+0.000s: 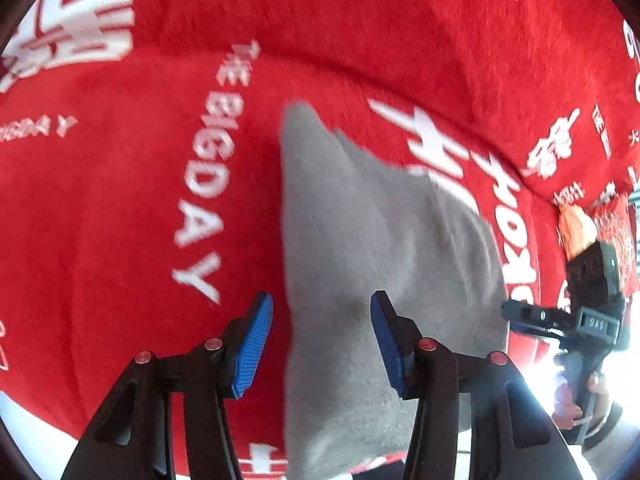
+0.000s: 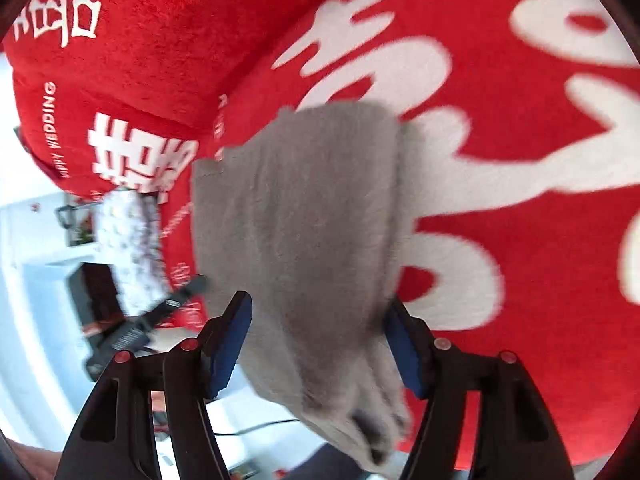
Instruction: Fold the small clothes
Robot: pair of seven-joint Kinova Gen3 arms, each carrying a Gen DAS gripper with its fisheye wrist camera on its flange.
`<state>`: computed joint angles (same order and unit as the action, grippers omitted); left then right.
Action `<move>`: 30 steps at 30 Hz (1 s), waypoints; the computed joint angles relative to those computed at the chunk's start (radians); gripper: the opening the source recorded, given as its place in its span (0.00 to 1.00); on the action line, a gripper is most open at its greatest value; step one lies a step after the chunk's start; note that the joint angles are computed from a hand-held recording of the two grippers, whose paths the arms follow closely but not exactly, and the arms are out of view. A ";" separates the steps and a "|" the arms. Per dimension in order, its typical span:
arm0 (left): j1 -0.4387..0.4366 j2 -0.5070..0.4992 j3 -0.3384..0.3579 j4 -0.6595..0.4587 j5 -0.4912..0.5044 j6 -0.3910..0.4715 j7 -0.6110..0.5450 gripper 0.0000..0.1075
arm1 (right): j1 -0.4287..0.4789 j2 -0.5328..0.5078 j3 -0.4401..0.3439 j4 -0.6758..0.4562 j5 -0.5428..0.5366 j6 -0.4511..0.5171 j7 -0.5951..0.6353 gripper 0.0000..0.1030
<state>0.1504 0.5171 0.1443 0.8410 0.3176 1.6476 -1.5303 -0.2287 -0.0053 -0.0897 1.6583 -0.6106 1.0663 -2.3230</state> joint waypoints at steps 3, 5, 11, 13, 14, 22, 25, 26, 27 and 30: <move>0.015 0.021 -0.017 -0.040 -0.038 -0.003 0.011 0.48 | -0.094 0.021 0.073 -0.070 0.094 0.052 -0.085 0.20; 0.066 0.037 -0.032 -0.040 -0.112 -0.026 0.006 0.48 | -0.187 0.049 0.135 -0.142 0.175 0.113 -0.110 0.19; 0.129 0.017 -0.057 0.066 -0.213 -0.129 -0.002 0.68 | -0.344 0.117 0.205 -0.210 0.370 0.234 -0.080 0.14; 0.125 0.023 -0.050 0.039 -0.226 -0.095 0.016 0.68 | -0.269 0.083 0.144 -0.165 0.355 0.202 -0.115 0.14; 0.130 0.022 -0.051 0.026 -0.237 -0.079 0.020 0.68 | -0.227 0.076 0.098 -0.167 0.363 0.206 -0.134 0.14; 0.151 -0.051 -0.057 0.036 -0.298 0.005 0.023 0.68 | -0.094 0.071 -0.154 -0.312 0.478 0.331 -0.286 0.14; 0.171 -0.077 -0.058 0.094 -0.326 0.003 0.034 0.68 | -0.068 0.093 -0.275 -0.369 0.538 0.344 -0.304 0.14; 0.171 -0.088 -0.058 0.113 -0.327 -0.008 0.040 0.68 | -0.081 0.117 -0.297 -0.395 0.561 0.362 -0.295 0.14; 0.168 -0.098 -0.058 0.129 -0.323 -0.018 0.050 0.68 | -0.091 0.135 -0.304 -0.403 0.568 0.377 -0.287 0.14; 0.158 -0.099 -0.052 0.131 -0.314 -0.015 0.062 0.68 | -0.114 0.174 -0.284 -0.379 0.549 0.393 -0.275 0.14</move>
<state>0.3081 0.4178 0.0922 0.9722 0.0037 1.6324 -1.4680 -0.3428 0.1687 -0.3740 1.2793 -0.0621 1.4598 -2.5984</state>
